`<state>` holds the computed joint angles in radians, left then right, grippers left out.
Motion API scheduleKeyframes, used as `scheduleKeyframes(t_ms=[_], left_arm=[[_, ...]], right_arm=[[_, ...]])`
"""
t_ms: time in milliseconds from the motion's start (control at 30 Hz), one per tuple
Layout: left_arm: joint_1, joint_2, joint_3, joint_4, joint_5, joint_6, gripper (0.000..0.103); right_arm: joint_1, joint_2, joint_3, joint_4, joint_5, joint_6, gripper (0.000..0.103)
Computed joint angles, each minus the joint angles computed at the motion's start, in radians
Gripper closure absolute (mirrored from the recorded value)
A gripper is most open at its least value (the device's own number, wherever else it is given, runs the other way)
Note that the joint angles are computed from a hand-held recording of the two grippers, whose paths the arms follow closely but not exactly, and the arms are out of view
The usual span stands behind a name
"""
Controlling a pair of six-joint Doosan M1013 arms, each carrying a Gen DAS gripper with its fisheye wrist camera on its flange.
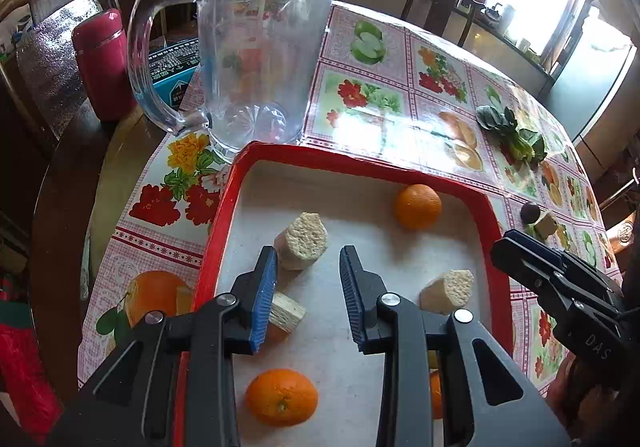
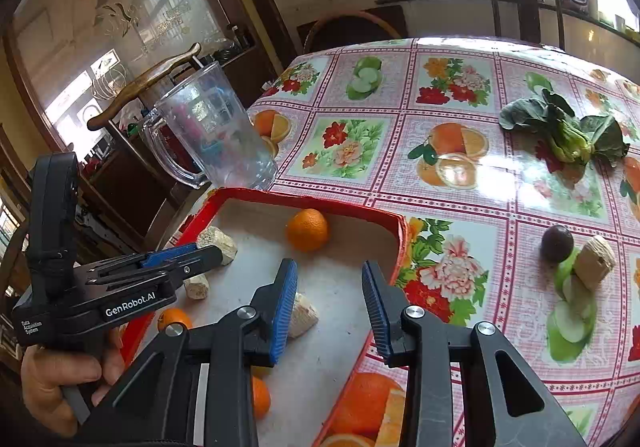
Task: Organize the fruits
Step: 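Carry the beige item and orange over the tray and release both into it, then grasp the dark plum with the left tool while the right tool grasps the ginger root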
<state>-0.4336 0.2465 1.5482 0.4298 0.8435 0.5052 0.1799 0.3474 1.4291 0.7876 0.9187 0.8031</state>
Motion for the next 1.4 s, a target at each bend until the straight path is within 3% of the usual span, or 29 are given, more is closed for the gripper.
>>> scheduleKeyframes(t_ms=[67,233,933,1400], left_arm=[[-0.013,-0.006,-0.001,0.018,0.001,-0.011,0.073],[-0.048,-0.015,-0.008,0.068,-0.004,-0.039,0.058],[-0.114,0.043,-0.108,0.027,-0.001,0.052,0.058],[-0.133,0.105,-0.183,-0.033,0.006,0.136,0.058]], right_arm=[[-0.013,-0.011,0.012,0.011,-0.003,-0.007,0.067],[-0.049,-0.033,0.038,0.026,-0.006,-0.014,0.067],[-0.156,-0.05,0.064,-0.008,-0.045,0.0,0.058],[-0.174,0.014,0.006,-0.038,-0.074,0.031,0.058]])
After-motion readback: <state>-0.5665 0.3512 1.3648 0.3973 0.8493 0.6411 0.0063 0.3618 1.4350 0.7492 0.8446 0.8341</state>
